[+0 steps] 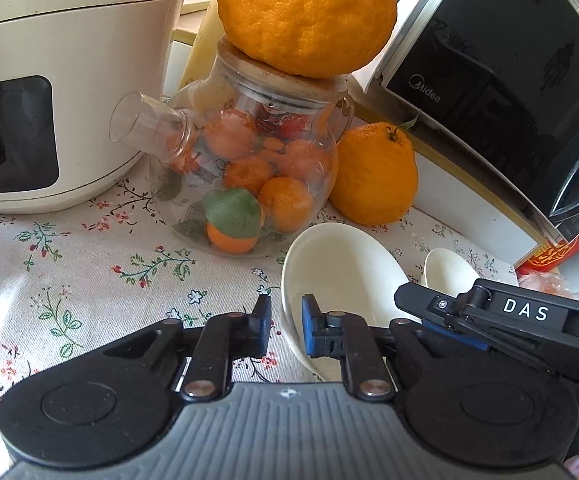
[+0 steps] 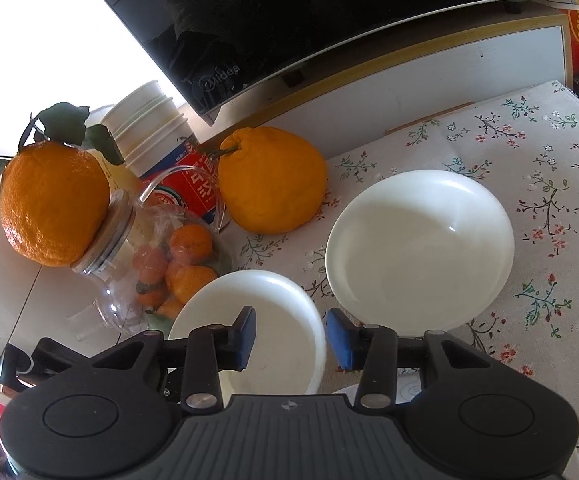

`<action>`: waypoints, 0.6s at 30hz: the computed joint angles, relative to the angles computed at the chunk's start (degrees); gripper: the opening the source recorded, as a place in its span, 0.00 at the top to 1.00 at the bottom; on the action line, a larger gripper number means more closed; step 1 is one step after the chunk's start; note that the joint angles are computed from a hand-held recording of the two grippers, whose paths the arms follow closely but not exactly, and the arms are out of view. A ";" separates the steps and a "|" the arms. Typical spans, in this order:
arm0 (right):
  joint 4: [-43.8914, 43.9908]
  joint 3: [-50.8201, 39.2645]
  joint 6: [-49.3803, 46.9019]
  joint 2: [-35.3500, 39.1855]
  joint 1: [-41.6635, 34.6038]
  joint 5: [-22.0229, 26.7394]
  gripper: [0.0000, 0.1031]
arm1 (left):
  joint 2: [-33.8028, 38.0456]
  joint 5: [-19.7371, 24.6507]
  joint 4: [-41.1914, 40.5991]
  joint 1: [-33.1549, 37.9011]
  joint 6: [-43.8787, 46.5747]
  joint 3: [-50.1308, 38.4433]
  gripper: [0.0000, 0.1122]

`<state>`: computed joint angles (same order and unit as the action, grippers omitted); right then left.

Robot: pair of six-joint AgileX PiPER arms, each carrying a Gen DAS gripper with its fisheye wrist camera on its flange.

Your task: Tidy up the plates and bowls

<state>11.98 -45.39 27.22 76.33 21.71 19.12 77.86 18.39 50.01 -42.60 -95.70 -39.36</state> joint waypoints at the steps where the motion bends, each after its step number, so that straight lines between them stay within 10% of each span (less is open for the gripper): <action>1: 0.71 0.01 -0.96 0.17 -0.02 0.08 0.71 | -0.10 -0.31 -0.45 0.14 0.44 0.13 0.89; 18: -1.40 2.04 2.26 -10.07 0.87 2.33 0.81 | -9.13 4.93 -8.39 -2.56 7.58 0.55 0.90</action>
